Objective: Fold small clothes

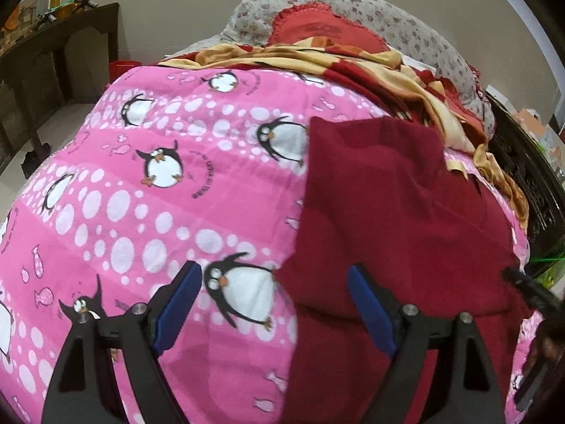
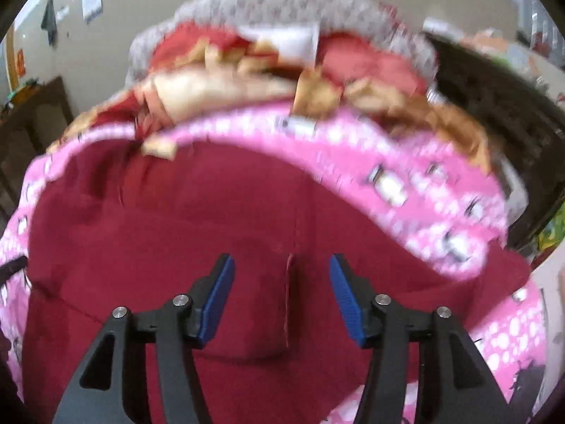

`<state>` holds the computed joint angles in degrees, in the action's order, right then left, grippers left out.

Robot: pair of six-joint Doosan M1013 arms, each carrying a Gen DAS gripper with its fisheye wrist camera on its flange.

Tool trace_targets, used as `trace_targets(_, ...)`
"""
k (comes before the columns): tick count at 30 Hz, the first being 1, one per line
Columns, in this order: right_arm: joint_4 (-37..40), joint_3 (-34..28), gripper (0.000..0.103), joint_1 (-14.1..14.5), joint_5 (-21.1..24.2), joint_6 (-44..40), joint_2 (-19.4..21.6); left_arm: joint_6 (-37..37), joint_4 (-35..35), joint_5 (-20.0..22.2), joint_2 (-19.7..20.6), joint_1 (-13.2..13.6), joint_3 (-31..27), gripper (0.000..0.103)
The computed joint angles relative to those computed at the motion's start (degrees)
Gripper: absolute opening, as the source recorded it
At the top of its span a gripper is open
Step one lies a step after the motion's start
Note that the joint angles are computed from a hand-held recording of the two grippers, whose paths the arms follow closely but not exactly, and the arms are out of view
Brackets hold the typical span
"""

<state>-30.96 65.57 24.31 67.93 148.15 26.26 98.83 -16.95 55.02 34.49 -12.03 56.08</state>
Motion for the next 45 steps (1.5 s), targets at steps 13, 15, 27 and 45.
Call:
trace_targets(13, -2.4, 0.5, 0.014, -0.4, 3.0, 3.4, -0.8, 1.2, 2.2, 2.0, 1.9, -1.8, -3.0, 0.087)
trace_targets(15, -7.7, 1.2, 0.02, 1.0, 3.5, 6.8, -1.6, 1.3, 1.0, -0.3, 1.6, -1.7, -2.9, 0.088)
trace_targets(27, -3.4, -0.6, 0.024, -0.7, -4.3, 3.6, 1.2, -4.1, 7.7, 6.8, 10.9, -3.2, -17.8, 0.089)
trace_targets(45, -5.4, 1.2, 0.026, 2.0, 1.6, 3.7, -0.8, -2.0, 7.9, 3.9, 7.0, -3.1, -11.9, 0.094)
